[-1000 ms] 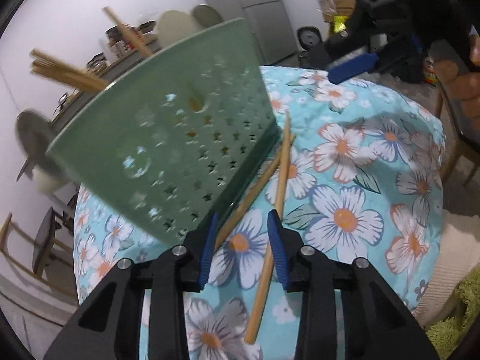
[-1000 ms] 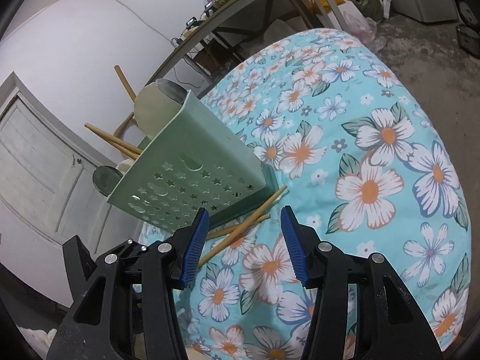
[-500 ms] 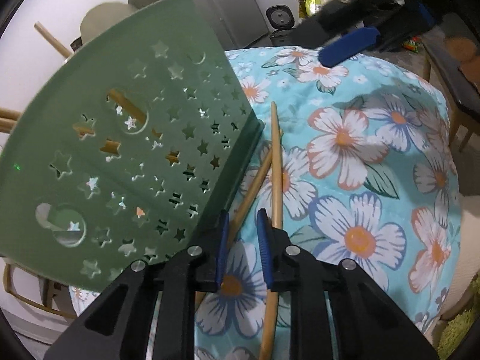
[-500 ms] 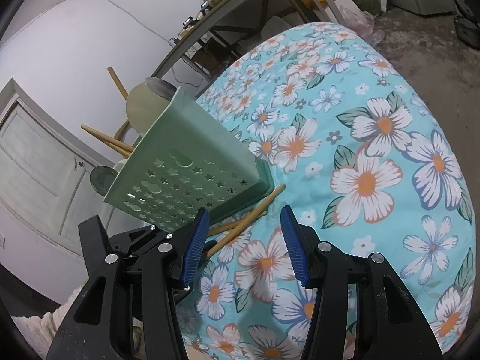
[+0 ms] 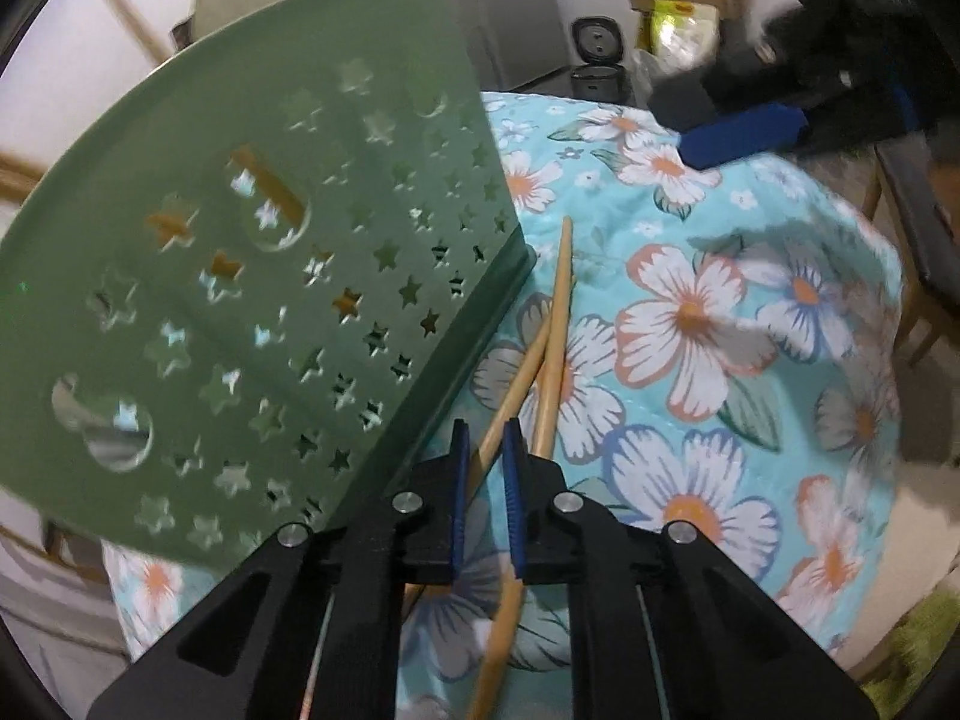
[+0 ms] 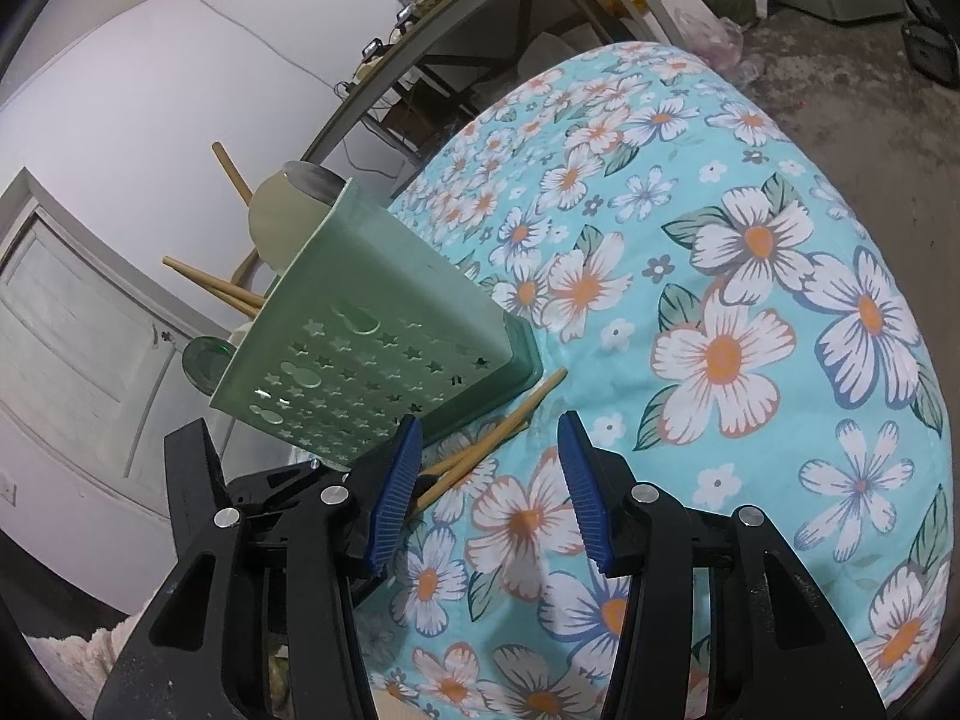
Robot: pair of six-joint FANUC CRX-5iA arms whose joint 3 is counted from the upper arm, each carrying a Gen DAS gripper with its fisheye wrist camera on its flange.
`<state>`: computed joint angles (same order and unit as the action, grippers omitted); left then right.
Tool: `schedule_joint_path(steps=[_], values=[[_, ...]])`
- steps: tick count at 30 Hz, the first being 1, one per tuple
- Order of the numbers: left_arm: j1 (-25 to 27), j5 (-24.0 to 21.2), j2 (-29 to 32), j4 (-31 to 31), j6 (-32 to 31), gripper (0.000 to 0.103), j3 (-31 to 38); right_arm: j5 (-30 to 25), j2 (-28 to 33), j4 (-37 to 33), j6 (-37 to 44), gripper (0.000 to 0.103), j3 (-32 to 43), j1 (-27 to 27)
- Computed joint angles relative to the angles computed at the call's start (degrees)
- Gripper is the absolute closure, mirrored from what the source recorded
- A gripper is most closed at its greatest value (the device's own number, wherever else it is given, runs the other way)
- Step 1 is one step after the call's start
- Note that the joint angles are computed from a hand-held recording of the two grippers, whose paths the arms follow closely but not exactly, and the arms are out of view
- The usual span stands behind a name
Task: Organize utensils
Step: 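Move both tools down over the loose chopsticks beside the holder, then close the left tool on a loose chopstick while the right tool grasps another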
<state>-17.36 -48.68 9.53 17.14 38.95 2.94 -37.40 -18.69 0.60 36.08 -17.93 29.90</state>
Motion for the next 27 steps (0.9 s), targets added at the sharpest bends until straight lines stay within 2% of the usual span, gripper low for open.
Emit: schedule_joint_path(steps=[4, 7, 12, 16, 21, 23, 24, 25, 27], values=[[2.1, -6.9, 1.4, 5.0, 7.4, 0.096, 2.4, -0.3, 0.4, -0.8, 0.6, 0.057, 0.6, 0.1], [3.6, -9.4, 1.4, 9.7, 9.8, 0.098, 1.7, -1.1, 1.6, -3.4, 2.2, 0.059, 2.0, -0.5], [5.1, -8.7, -0.2, 13.7, 11.7, 0.098, -1.2, -4.5, 5.1, -9.9, 4.1, 0.068, 5.3, -2.7], [5.9, -7.3, -2.7, 15.8, 12.8, 0.098, -4.3, -5.6, 7.6, -12.5, 2.8, 0.069, 6.9, -3.8], [6.6, -5.8, -5.9, 18.1, 13.1, 0.098, -8.1, -5.5, 10.6, -8.3, -1.8, 0.069, 8.1, -2.7], [6.9, -5.7, -6.7, 18.4, 13.3, 0.098, -8.8, -5.8, 12.0, -3.0, -5.3, 0.076, 8.2, -1.1], [7.0, -5.6, -7.2, 18.4, 13.3, 0.098, -9.1, -6.2, 12.5, 0.2, -7.0, 0.084, 8.0, -0.1], [6.9, -5.2, -7.3, 18.1, 13.3, 0.098, -9.2, -7.0, 13.0, 4.0, -8.4, 0.085, 7.7, 1.1], [6.8, -4.9, -7.7, 18.0, 13.2, 0.098, -9.3, -7.1, 13.0, 5.4, -7.7, 0.085, 7.4, 1.7]])
